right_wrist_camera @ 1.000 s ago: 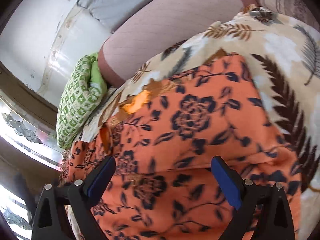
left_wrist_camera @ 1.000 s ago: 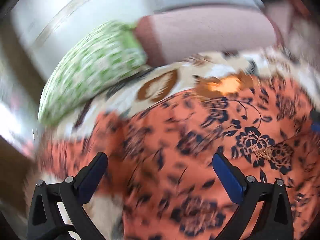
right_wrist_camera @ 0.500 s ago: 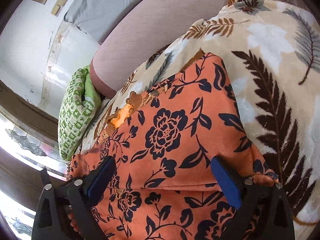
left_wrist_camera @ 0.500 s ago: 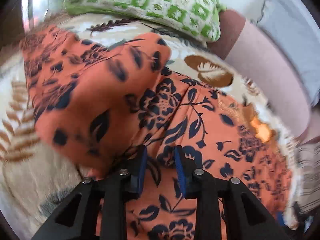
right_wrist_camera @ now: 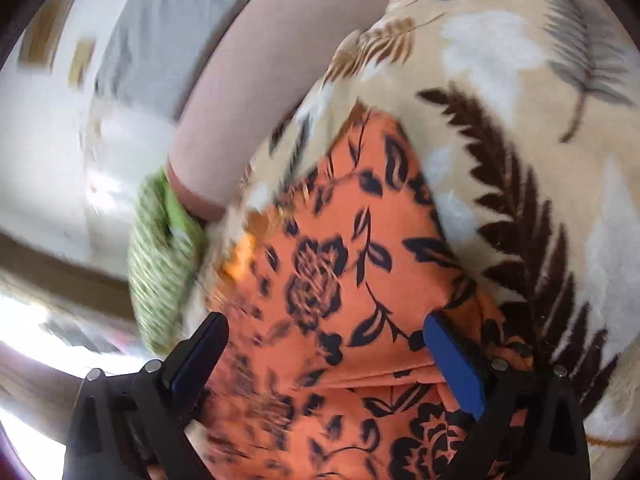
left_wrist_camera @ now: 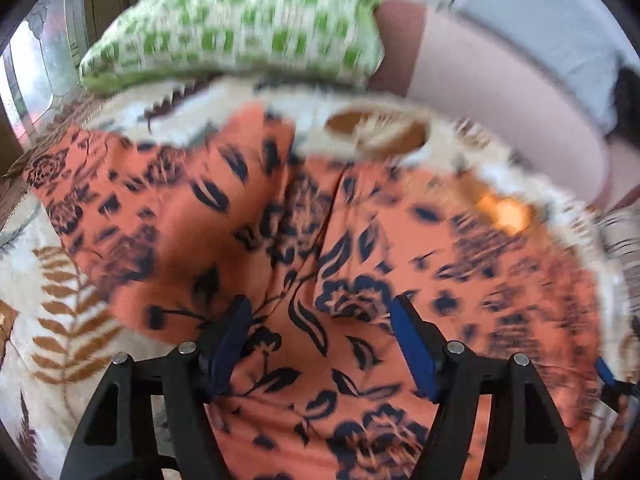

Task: Fold small clothes

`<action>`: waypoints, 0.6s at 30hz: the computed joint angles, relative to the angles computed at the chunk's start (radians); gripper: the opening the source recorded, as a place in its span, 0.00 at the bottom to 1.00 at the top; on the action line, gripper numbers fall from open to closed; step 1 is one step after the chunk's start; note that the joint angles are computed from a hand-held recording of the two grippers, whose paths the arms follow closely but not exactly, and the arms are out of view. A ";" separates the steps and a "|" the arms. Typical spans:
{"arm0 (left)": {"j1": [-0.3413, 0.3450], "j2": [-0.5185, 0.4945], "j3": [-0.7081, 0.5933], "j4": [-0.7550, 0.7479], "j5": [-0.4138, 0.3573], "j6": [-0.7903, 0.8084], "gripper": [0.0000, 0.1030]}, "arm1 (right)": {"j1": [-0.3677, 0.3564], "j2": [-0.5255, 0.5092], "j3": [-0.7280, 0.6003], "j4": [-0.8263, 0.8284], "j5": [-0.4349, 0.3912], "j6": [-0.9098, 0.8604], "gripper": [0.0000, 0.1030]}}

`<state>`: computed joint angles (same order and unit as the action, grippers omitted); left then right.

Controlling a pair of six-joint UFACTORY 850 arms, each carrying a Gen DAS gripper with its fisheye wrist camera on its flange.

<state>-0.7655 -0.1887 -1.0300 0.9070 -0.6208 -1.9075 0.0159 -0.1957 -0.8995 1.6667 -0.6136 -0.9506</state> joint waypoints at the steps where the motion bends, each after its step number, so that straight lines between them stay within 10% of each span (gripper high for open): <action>1: -0.013 0.042 0.036 0.071 -0.009 -0.060 0.71 | -0.001 0.021 0.009 0.028 0.012 -0.028 0.97; 6: -0.039 0.220 0.203 0.151 -0.098 -0.210 0.78 | -0.011 -0.052 -0.071 -0.071 -0.139 -0.049 0.97; 12: -0.005 0.420 0.386 0.069 -0.168 -0.236 0.78 | -0.004 -0.041 -0.080 -0.141 0.055 0.093 0.92; 16: 0.002 0.489 0.448 0.061 -0.173 -0.271 0.78 | 0.021 -0.029 -0.082 -0.134 -0.150 -0.034 0.93; 18: -0.006 0.486 0.456 0.079 -0.151 -0.277 0.78 | 0.030 -0.036 -0.087 -0.320 -0.095 0.034 0.93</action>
<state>-0.7716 0.2974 -0.5739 0.9864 -0.7723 -2.1846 0.0464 -0.2313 -0.9867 1.3468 -0.7085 -0.9170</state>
